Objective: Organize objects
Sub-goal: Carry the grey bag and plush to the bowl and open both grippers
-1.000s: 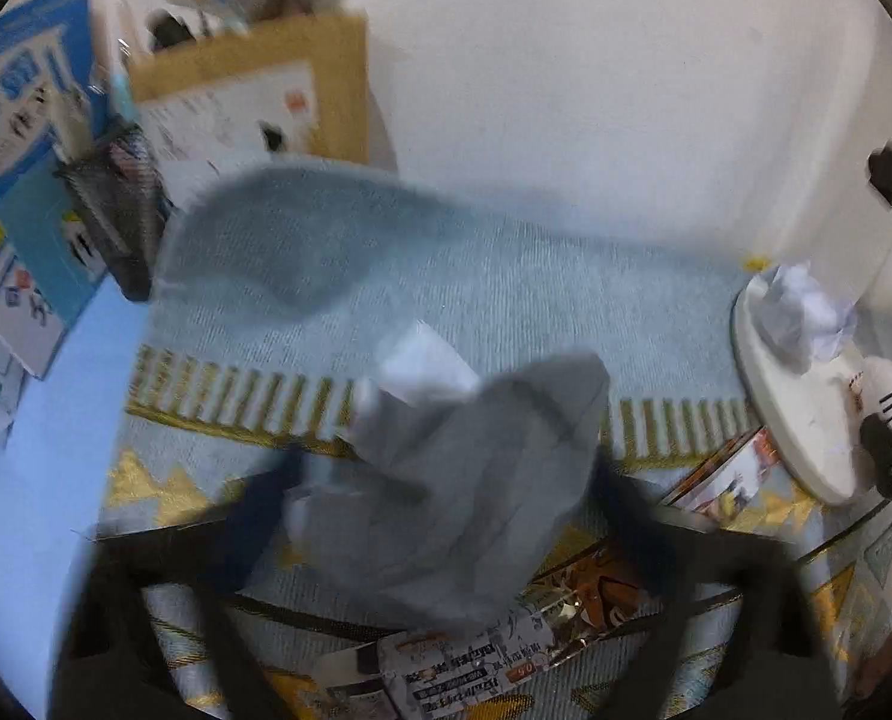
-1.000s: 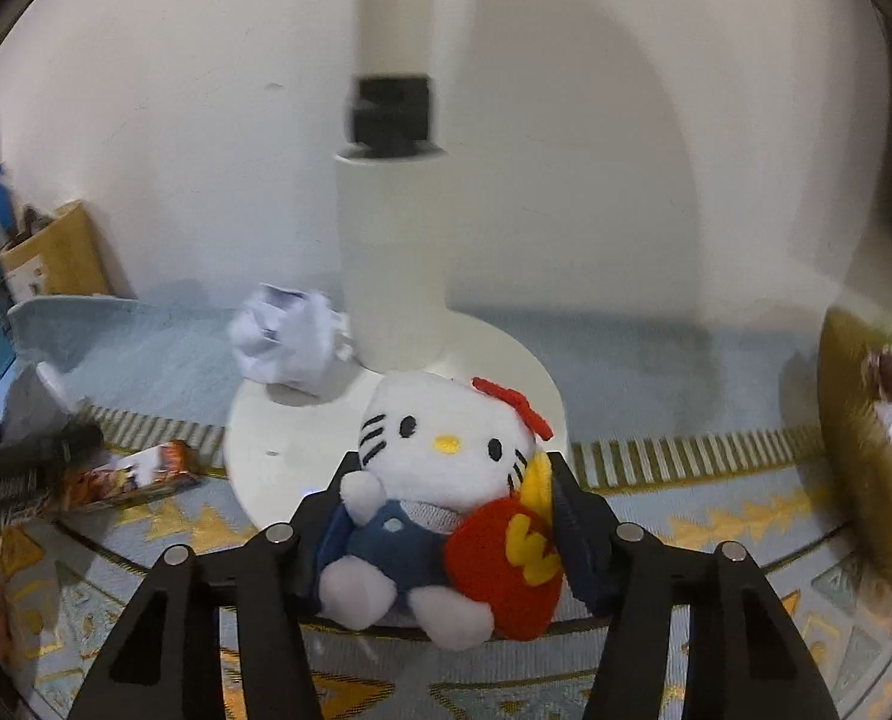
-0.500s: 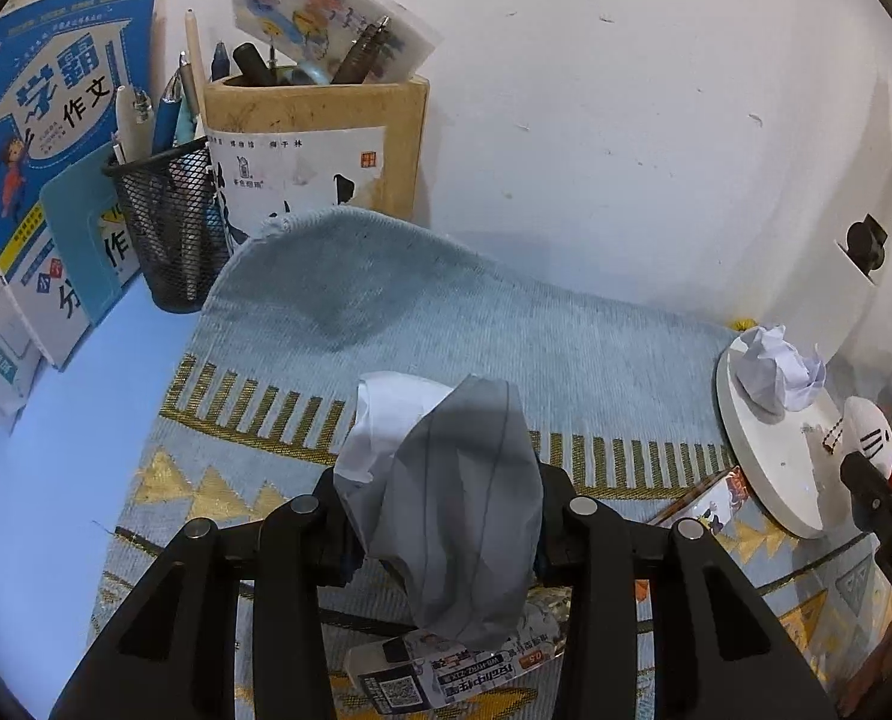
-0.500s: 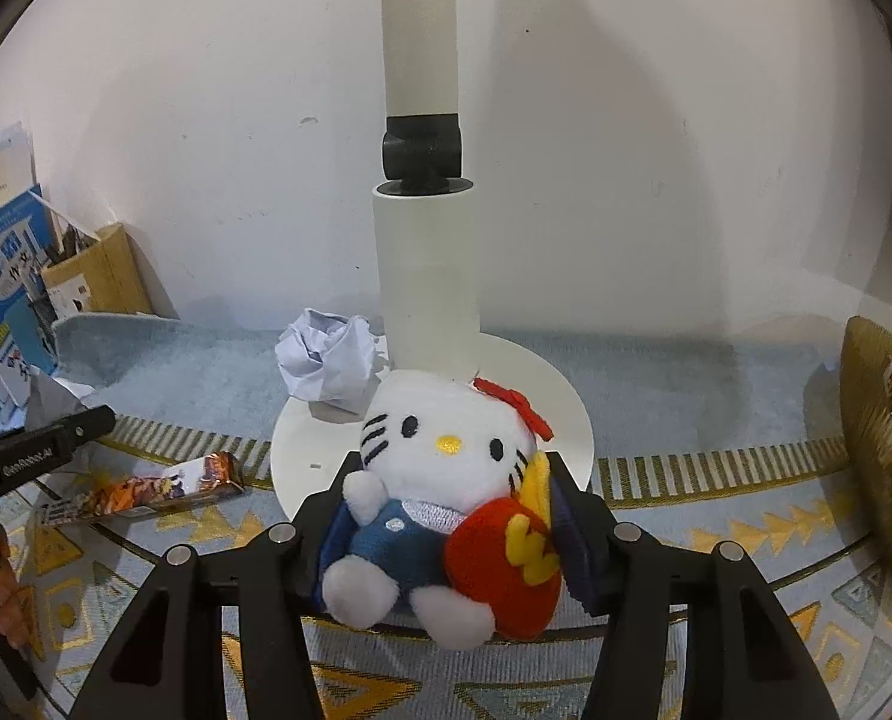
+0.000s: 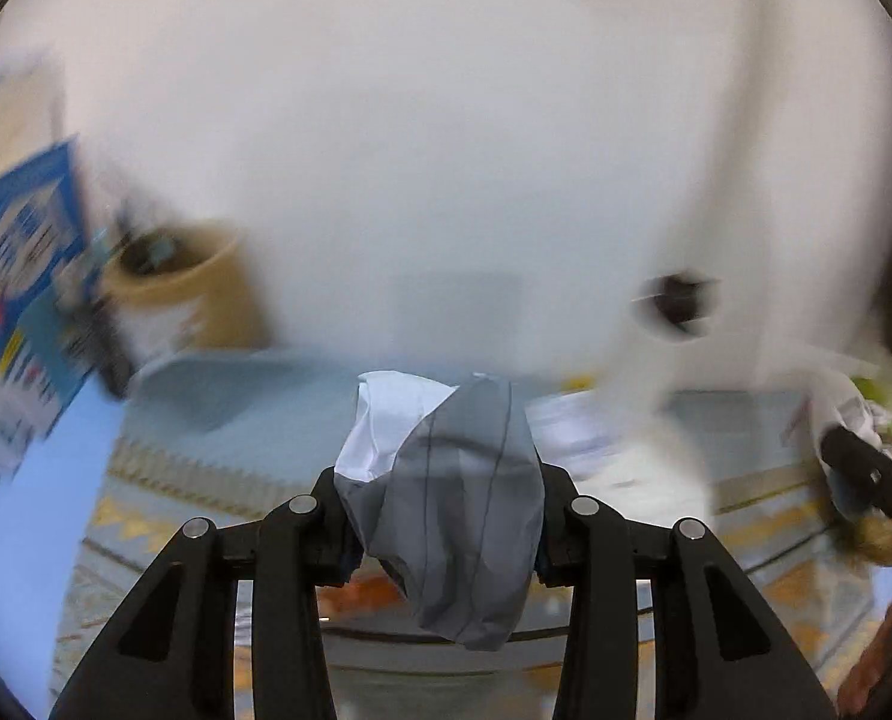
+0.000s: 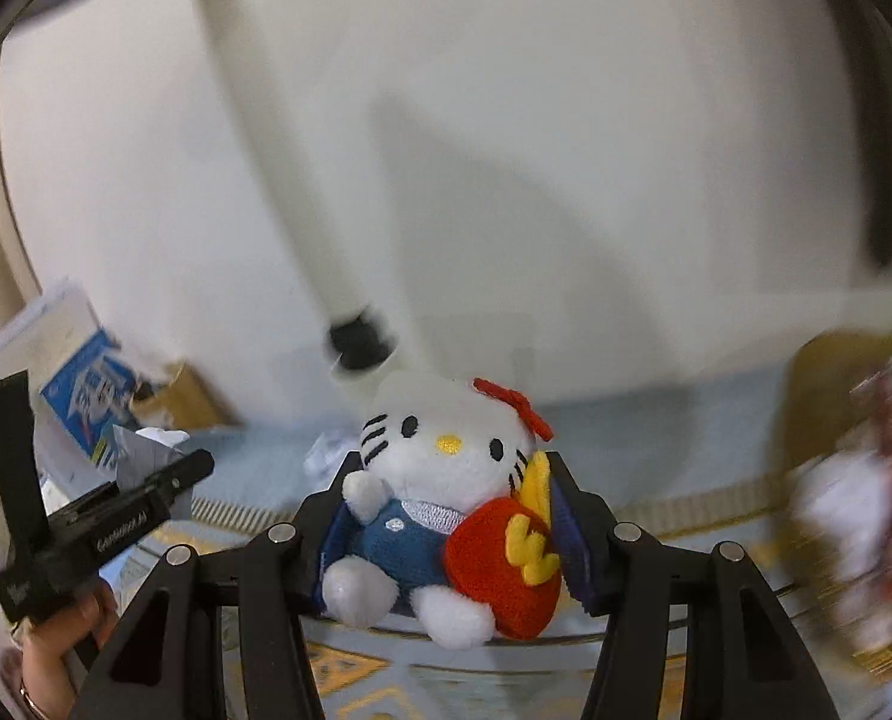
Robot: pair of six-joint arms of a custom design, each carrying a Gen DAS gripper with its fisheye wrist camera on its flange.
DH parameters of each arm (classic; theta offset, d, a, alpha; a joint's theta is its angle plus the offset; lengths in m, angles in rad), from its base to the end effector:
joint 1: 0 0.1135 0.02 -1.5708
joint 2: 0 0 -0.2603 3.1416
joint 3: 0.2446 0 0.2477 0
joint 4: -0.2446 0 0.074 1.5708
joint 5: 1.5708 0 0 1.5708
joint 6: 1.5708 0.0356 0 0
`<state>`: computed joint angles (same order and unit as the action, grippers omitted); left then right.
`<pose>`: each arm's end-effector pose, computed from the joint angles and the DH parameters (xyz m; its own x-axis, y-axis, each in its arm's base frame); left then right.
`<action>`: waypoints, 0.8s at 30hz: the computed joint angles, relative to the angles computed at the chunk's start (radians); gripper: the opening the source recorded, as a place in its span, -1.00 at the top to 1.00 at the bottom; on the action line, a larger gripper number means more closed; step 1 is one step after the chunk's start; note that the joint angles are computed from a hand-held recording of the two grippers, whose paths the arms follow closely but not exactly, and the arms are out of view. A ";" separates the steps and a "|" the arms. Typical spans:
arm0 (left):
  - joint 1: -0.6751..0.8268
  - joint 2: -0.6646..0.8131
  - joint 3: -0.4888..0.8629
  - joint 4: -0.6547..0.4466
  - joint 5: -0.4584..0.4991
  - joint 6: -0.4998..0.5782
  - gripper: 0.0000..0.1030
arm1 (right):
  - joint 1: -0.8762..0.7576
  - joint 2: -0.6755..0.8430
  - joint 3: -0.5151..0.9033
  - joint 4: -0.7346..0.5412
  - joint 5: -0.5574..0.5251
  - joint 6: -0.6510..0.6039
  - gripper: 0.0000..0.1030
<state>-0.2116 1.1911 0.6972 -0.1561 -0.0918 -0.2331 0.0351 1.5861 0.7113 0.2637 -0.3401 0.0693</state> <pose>0.2458 -0.0495 0.2279 -0.6075 -0.1048 -0.7874 -0.0026 0.9915 -0.1299 0.3116 0.0228 0.1661 -0.5932 0.0445 -0.8038 -0.2657 0.9317 0.2477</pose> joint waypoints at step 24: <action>-0.808 0.330 0.563 -0.239 -0.134 -0.069 0.26 | -0.745 0.291 0.577 -0.555 -0.271 -0.397 -0.09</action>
